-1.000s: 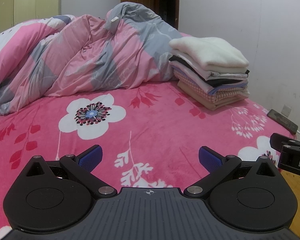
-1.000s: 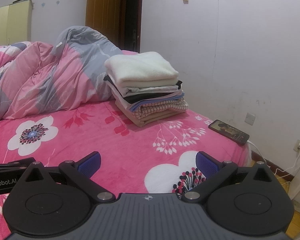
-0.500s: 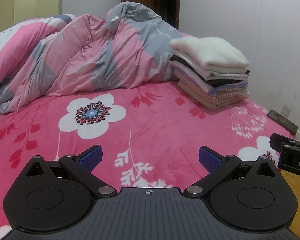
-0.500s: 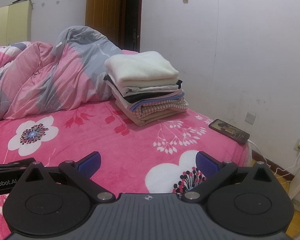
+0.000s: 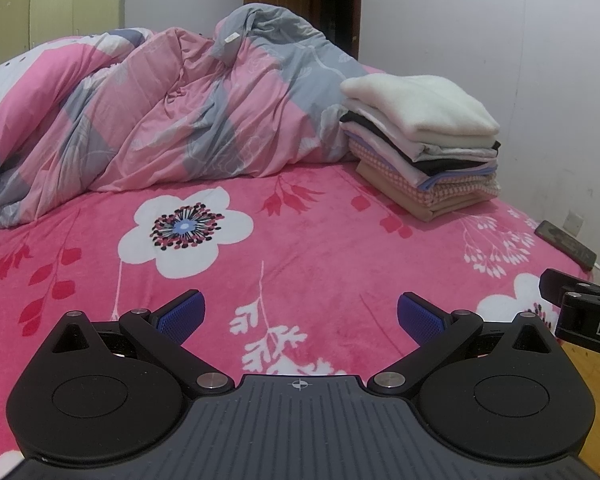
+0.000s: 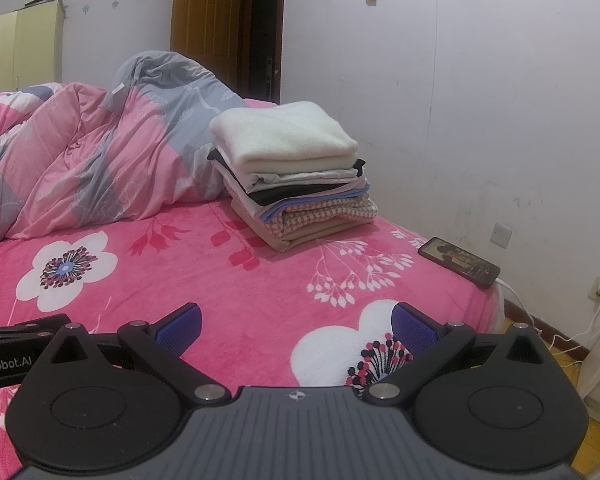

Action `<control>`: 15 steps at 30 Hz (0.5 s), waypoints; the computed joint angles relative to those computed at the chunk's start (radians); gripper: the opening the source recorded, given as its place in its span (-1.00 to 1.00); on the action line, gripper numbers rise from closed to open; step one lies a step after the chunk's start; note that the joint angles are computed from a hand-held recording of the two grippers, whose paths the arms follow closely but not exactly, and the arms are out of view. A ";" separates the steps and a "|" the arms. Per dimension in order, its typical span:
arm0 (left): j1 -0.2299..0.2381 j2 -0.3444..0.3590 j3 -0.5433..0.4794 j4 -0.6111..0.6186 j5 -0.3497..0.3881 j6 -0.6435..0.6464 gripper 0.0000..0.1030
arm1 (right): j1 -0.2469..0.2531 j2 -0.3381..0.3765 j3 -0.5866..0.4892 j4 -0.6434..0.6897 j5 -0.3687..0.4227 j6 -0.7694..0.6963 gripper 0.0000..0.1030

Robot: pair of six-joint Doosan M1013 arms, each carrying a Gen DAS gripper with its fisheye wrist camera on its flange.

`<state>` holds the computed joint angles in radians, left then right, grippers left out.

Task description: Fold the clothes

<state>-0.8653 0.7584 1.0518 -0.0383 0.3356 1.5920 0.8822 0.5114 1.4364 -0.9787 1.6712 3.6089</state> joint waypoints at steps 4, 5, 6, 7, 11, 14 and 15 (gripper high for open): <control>0.001 0.000 -0.001 -0.003 0.000 0.003 1.00 | 0.001 -0.002 0.004 0.000 -0.001 0.003 1.00; 0.001 0.001 -0.001 0.000 -0.001 0.000 1.00 | 0.001 -0.002 0.004 0.000 -0.001 0.003 1.00; 0.000 0.001 -0.001 0.001 -0.001 -0.001 1.00 | 0.001 -0.002 0.004 0.000 -0.001 0.003 1.00; 0.000 0.001 -0.002 0.000 -0.001 -0.001 1.00 | 0.001 -0.003 0.007 -0.001 -0.002 0.004 1.00; 0.000 0.002 -0.005 -0.002 0.003 0.002 1.00 | 0.000 -0.002 0.006 0.001 -0.003 0.004 1.00; 0.000 0.002 -0.005 -0.001 0.004 0.001 1.00 | -0.001 -0.003 0.006 0.001 -0.005 0.003 1.00; 0.001 0.002 -0.006 -0.002 0.005 0.002 1.00 | -0.001 -0.003 0.006 0.002 -0.006 0.003 1.00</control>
<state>-0.8648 0.7608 1.0463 -0.0401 0.3408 1.5936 0.8814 0.5083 1.4425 -0.9771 1.6655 3.6116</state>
